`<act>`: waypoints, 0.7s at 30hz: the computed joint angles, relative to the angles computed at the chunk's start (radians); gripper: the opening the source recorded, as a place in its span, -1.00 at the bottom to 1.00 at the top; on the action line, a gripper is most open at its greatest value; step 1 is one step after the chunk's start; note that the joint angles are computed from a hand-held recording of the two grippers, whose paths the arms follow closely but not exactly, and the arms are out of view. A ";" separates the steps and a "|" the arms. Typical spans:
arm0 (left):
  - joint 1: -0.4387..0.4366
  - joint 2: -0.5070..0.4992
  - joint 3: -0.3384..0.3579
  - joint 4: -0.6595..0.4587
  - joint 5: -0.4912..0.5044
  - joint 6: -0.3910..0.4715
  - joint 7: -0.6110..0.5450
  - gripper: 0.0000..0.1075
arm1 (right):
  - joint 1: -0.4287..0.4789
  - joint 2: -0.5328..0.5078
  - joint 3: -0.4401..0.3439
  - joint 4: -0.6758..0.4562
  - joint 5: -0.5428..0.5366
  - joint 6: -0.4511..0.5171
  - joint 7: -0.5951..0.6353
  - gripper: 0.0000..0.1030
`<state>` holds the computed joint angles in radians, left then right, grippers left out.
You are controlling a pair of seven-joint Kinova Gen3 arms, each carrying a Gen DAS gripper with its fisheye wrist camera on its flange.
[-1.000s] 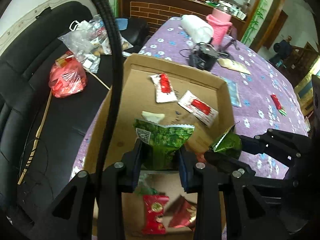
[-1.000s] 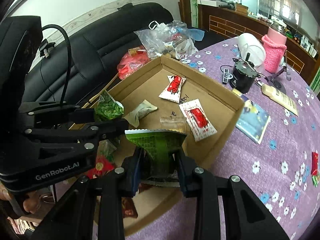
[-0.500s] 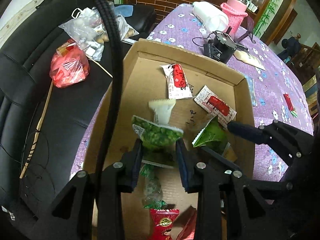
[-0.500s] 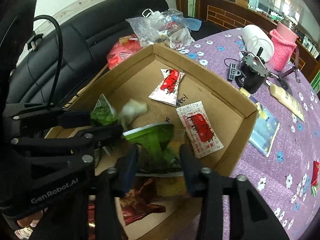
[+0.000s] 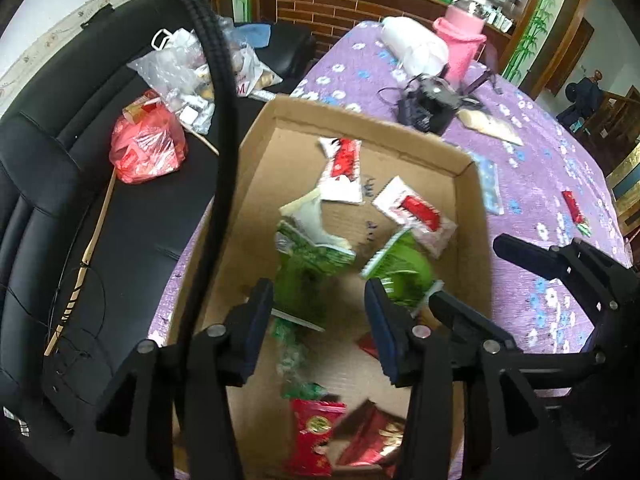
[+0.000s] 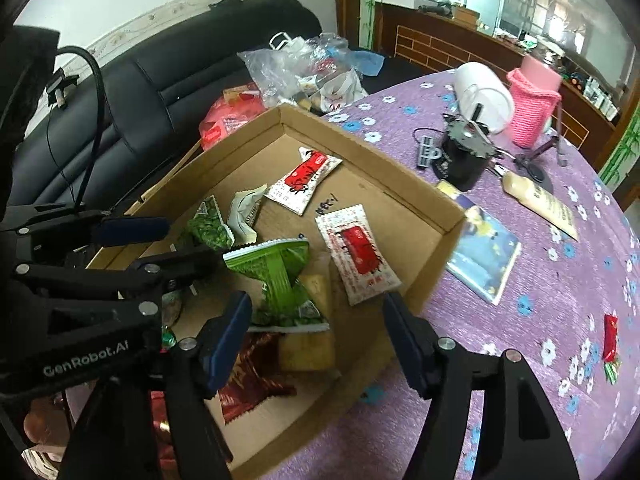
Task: Organize snacks
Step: 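Move both open tools back to the remaining snacks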
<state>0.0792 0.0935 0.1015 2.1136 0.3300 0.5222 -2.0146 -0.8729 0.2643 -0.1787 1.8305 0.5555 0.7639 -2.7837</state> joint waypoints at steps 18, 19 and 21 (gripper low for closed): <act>0.477 0.284 0.124 -0.389 -0.254 0.117 0.485 -0.08 | 0.322 -0.537 0.083 0.535 0.034 0.046 -0.162 0.39; 0.498 0.303 0.118 -0.422 -0.264 0.134 0.508 -0.08 | 0.354 -0.564 0.115 0.556 0.030 0.038 -0.136 0.39; 0.544 0.355 0.112 -0.503 -0.286 0.165 0.558 -0.08 | 0.405 -0.594 0.195 0.585 0.023 -0.006 -0.062 0.39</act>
